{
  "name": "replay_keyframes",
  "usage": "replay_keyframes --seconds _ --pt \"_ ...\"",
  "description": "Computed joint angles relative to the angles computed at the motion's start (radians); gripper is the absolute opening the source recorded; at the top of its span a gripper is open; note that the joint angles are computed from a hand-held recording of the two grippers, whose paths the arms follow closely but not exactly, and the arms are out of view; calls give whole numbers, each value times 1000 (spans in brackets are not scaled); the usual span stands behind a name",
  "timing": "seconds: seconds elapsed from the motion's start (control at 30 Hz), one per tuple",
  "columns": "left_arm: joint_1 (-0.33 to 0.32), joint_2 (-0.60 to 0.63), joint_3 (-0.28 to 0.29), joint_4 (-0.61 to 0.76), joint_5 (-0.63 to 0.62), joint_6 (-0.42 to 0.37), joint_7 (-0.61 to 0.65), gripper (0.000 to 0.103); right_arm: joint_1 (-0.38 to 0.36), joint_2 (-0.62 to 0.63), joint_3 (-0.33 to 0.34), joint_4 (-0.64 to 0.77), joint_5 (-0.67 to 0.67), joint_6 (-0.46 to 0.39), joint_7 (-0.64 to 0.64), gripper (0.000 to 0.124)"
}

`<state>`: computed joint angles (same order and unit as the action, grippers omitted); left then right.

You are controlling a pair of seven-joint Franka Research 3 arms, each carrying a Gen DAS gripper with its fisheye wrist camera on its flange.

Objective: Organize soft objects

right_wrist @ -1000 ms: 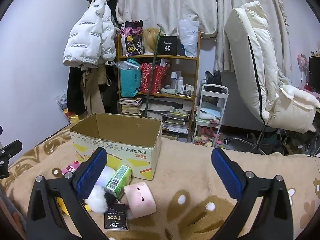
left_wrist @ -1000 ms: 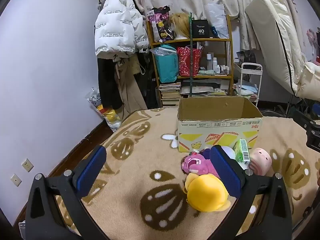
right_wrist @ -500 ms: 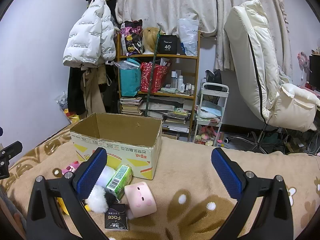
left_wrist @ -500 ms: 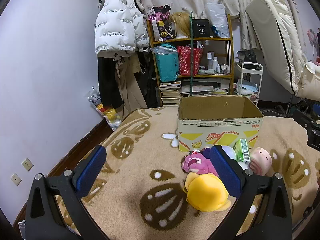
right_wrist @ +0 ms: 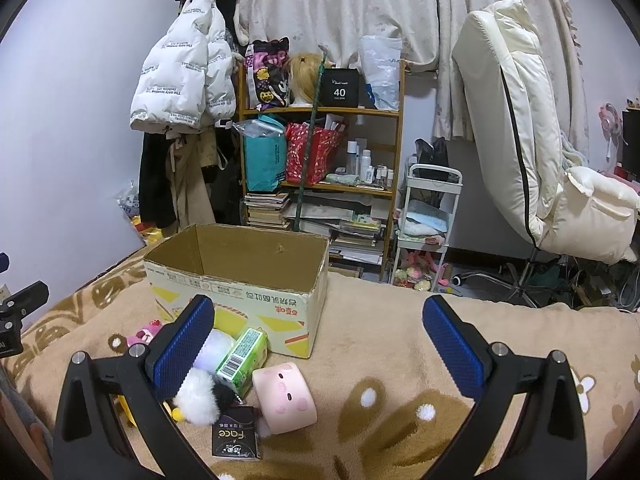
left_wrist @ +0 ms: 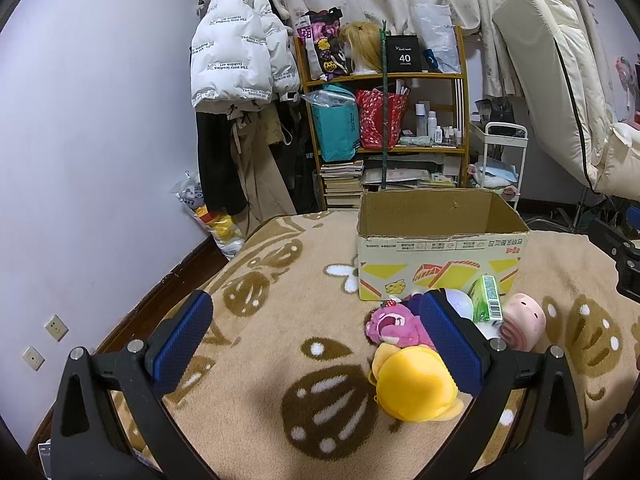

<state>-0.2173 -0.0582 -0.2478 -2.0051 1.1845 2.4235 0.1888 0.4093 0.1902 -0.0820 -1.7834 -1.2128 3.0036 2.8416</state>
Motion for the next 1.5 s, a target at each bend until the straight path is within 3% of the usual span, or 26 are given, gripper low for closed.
replay_keyframes --seconds 1.5 --pt "0 4 2 0 4 7 0 102 6 9 -12 6 0 8 11 103"
